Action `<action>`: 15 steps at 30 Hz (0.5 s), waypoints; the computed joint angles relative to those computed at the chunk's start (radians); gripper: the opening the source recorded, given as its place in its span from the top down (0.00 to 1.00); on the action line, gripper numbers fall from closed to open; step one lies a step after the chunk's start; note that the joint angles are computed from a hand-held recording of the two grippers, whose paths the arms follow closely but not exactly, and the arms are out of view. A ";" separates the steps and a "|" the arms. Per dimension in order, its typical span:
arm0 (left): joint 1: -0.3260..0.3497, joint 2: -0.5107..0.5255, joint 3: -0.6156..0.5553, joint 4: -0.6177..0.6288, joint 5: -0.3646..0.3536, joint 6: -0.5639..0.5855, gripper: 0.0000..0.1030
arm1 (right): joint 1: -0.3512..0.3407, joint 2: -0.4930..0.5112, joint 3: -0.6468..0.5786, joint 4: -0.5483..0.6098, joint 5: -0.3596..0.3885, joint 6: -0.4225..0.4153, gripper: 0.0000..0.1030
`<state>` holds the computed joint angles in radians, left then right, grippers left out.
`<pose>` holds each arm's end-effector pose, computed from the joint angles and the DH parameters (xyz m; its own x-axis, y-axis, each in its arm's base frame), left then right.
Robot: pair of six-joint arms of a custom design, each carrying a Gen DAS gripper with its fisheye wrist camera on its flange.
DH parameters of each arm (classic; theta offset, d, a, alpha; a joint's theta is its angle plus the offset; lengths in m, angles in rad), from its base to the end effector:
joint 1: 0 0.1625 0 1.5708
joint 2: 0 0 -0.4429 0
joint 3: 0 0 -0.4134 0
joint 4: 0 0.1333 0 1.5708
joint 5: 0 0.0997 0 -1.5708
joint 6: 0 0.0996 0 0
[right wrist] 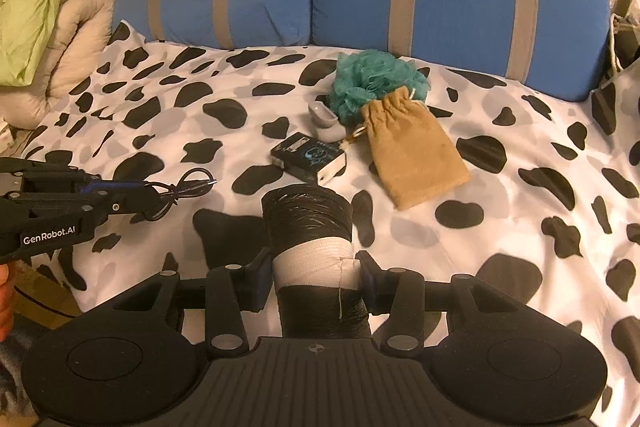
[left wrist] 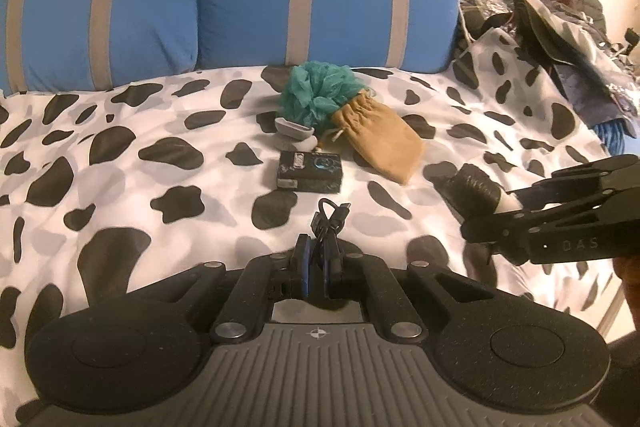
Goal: Organize soft objects
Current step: 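Lift roll and cable and carry both toward the cardboard box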
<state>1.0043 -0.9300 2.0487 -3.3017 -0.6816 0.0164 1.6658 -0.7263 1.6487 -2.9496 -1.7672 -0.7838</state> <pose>-0.1244 -0.5881 0.1516 -0.7638 -0.0271 -0.6449 0.4518 0.6911 -0.5642 0.1810 -0.6993 0.0834 -0.6372 -0.6361 0.4352 -0.7553 0.6276 -0.1885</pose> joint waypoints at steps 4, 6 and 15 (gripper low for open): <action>-0.020 -0.010 0.034 -0.013 -0.011 -0.011 0.94 | 0.000 -0.025 0.041 -0.009 0.003 0.004 0.55; -0.030 -0.015 0.049 -0.013 -0.014 -0.024 0.94 | 0.001 -0.037 0.061 -0.013 0.007 0.000 0.55; -0.073 -0.038 0.111 0.003 -0.020 -0.092 0.94 | -0.002 -0.095 0.149 -0.018 0.008 0.002 0.55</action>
<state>0.9309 -0.9679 2.1599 -3.2989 -0.7020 -0.0754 1.6637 -0.8211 1.7974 -2.9678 -1.7596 -0.7815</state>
